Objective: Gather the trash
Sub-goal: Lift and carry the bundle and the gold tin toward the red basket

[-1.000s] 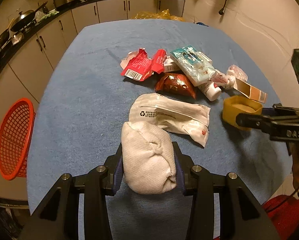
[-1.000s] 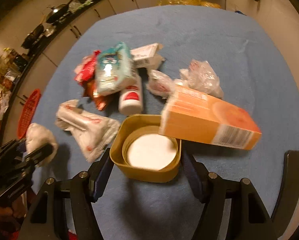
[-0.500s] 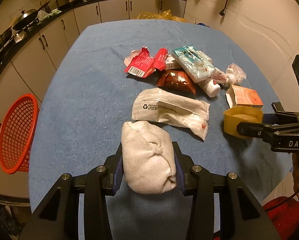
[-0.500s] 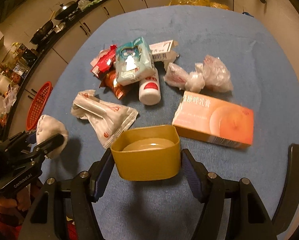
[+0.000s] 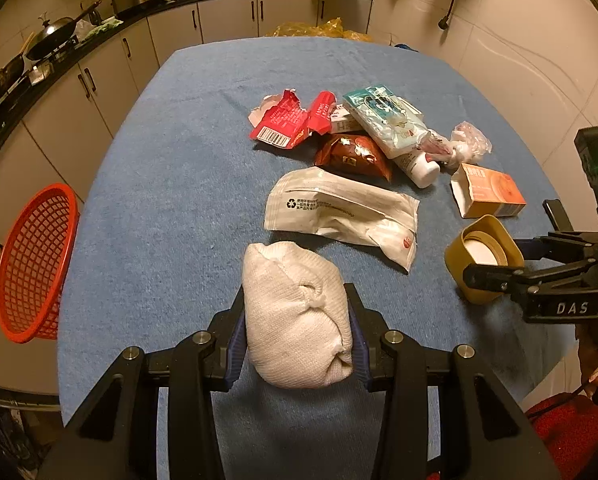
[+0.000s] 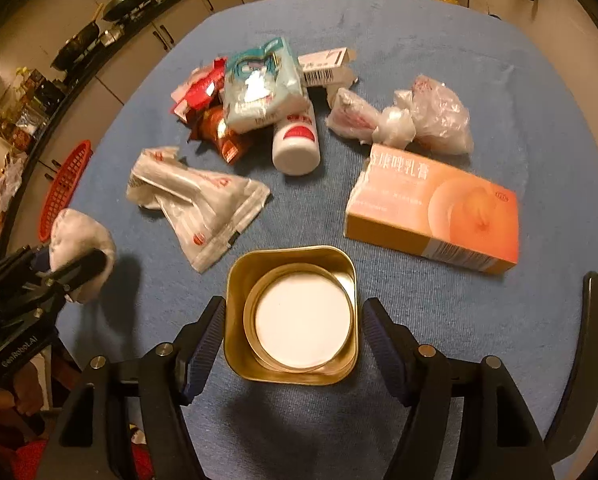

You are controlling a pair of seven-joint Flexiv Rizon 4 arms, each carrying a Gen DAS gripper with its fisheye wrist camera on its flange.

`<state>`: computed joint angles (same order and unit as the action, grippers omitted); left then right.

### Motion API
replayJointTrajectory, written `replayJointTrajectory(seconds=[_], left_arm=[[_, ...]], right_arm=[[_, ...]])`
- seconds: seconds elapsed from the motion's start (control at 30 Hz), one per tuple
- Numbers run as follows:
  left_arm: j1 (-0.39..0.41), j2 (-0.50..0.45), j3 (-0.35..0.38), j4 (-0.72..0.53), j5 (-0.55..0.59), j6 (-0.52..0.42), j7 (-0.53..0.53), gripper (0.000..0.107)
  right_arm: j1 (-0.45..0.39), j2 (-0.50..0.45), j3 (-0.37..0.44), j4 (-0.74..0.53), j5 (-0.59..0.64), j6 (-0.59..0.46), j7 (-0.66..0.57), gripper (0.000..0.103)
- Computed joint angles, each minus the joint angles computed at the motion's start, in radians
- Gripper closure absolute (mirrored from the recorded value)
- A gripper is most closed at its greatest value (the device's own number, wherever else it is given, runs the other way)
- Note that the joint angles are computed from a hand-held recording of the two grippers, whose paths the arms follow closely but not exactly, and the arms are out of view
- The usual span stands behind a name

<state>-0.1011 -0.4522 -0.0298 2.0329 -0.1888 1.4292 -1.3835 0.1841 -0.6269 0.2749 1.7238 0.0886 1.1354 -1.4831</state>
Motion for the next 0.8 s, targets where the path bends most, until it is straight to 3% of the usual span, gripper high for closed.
replayJointTrajectory(seconds=[0.23,0.4,0.63,0.73,0.8], left_arm=[[0.012,0.016,-0.005,0.020,-0.006,0.019,0.001,0.065],[0.083,0.033,-0.056,0.041,-0.049,0.035,0.063,0.065],[0.221,0.037,-0.168,0.059,-0.133,0.061,0.267,0.065],[0.294,0.030,-0.246,0.067,-0.191,0.050,0.381,0.065],[0.299,0.018,-0.253,0.056,-0.215,0.034,0.424,0.065]], right_arm=[[0.016,0.013,-0.015,0.029,-0.027,0.043,0.005,0.031],[0.016,0.025,-0.003,0.033,-0.021,0.075,0.015,0.031],[0.070,0.035,-0.038,0.034,-0.037,0.116,0.145,0.031],[0.115,0.051,-0.083,0.060,-0.080,0.150,0.230,0.031],[0.145,0.067,-0.119,0.088,-0.118,0.176,0.296,0.031]])
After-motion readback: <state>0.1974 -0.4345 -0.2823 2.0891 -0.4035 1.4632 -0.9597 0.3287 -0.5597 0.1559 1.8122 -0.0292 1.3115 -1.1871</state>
